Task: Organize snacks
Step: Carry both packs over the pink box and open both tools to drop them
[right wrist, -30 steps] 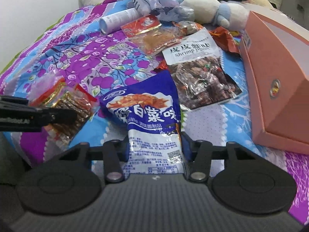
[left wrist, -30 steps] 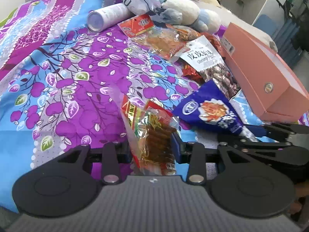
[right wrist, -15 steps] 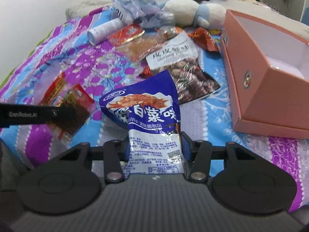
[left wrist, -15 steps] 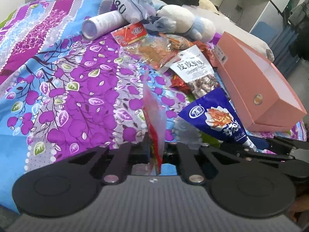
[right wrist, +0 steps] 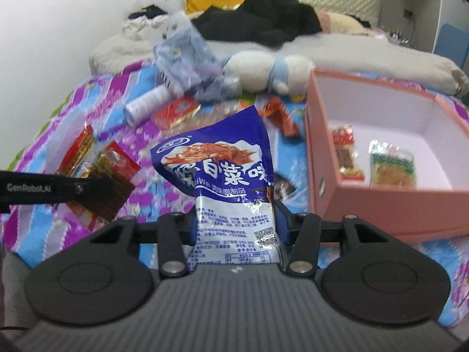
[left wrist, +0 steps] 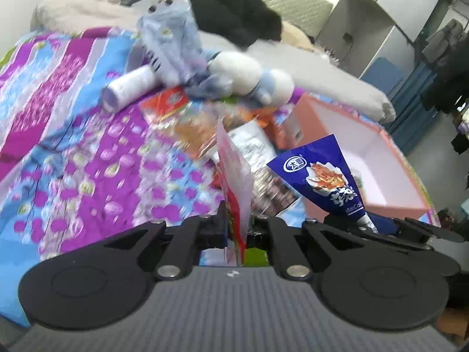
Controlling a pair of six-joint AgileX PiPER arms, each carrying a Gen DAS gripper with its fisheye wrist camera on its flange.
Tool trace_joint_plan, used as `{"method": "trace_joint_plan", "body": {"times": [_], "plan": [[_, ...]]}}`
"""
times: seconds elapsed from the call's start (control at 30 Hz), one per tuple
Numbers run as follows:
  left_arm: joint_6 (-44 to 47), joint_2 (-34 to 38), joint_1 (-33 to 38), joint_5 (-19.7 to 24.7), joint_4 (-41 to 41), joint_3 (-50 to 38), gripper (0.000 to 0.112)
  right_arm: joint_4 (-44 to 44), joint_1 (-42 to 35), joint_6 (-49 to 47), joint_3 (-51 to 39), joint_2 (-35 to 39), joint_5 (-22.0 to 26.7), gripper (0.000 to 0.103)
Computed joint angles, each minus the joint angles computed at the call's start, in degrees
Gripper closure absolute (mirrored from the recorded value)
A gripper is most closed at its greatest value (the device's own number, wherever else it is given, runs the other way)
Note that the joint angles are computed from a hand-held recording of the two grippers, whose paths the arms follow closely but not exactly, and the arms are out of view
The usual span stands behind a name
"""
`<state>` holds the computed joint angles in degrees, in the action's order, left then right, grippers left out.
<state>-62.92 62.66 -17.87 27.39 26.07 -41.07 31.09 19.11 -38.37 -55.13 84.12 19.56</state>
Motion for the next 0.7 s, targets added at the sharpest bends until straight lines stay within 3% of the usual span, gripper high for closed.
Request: {"method": "trace_joint_plan", "body": {"times": [0.37,0.7], "plan": [[6.49,10.44,-2.62,6.3,-1.26,-22.35,0.105,2.69,-7.03,-2.33,-13.25,1.16,6.4,0.052],[18.56,30.16,-4.17,10.98,-8.13,-50.34,0.104,2.97,-15.11,-2.07,-27.25,9.25,9.77,0.052]]}}
